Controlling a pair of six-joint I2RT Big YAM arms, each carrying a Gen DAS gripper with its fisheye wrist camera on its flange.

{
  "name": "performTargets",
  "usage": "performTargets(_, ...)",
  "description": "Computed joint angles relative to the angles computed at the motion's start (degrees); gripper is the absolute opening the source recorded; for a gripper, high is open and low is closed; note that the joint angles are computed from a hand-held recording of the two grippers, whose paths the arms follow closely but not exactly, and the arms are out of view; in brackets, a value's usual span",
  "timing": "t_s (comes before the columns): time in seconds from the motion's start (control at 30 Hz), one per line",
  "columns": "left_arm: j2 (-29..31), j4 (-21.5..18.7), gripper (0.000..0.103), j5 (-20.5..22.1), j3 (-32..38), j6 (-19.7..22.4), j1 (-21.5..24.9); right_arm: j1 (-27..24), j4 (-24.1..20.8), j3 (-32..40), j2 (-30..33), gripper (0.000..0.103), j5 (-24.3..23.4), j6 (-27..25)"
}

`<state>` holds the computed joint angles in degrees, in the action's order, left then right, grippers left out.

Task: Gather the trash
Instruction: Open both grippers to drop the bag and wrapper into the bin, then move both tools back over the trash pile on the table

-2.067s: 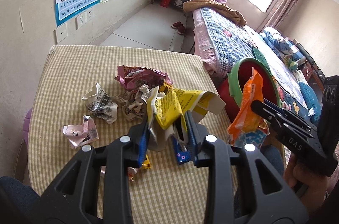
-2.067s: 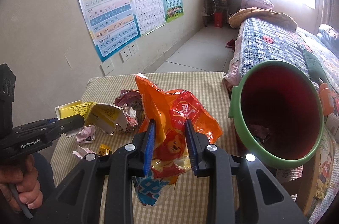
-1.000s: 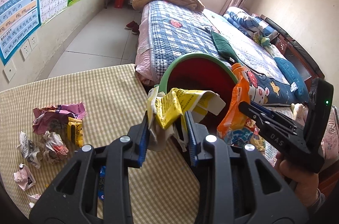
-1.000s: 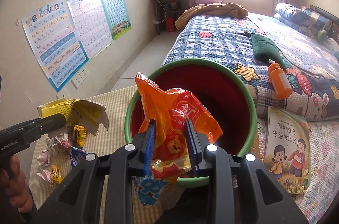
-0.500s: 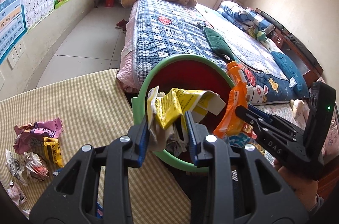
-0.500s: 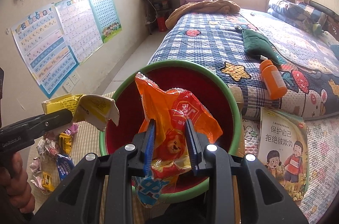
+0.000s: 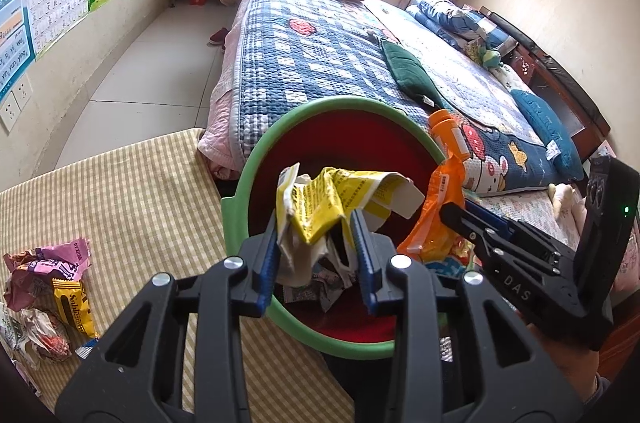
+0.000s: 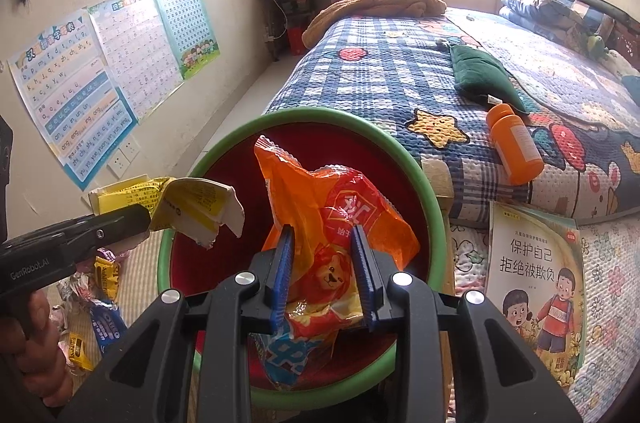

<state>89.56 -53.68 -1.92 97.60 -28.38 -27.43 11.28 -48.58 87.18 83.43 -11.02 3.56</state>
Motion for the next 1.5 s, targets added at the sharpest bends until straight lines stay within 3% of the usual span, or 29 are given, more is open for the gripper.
performTargets(0.07, 0.7, -0.4, 0.035, 0.0, 0.8, -0.1, 0.0, -0.2, -0.1, 0.2, 0.3, 0.032, 0.0, -0.1)
performTargets(0.13, 0.9, -0.2, 0.042, -0.1, 1.1, -0.2, -0.1, -0.2, 0.0, 0.2, 0.4, 0.048, 0.0, -0.2)
performTargets(0.23, 0.3, 0.9, 0.075, -1.1, 0.6, -1.0, 0.0, -0.3, 0.1, 0.1, 0.3, 0.054, 0.3, -0.1)
performTargets(0.33, -0.7, 1.7, 0.090, -2.1, -0.3, -2.0, 0.4, -0.4, 0.4, -0.3, -0.1, 0.061, 0.4, 0.1)
performTargets(0.43, -1.8, 1.7, 0.097, -3.2, -1.2, -2.6, 0.6, -0.3, 0.2, -0.5, -0.7, 0.067, 0.8, 0.4)
performTargets(0.83, -10.0, 0.4, 0.098, -6.8, -7.4, -3.8, 1.1, 2.9, 0.0, -1.8, -4.8, 0.088, 2.8, 1.2)
performTargets(1.17, -22.2, -3.0, 0.098, -10.4, -17.2, -6.4, 2.7, 10.3, -1.1, -4.0, -8.7, 0.091, 4.3, 1.9)
performTargets(1.5, -35.3, -7.8, 0.097, -12.5, -26.4, -9.7, 7.2, 19.7, -2.1, -4.5, -10.0, 0.091, 7.2, 2.3)
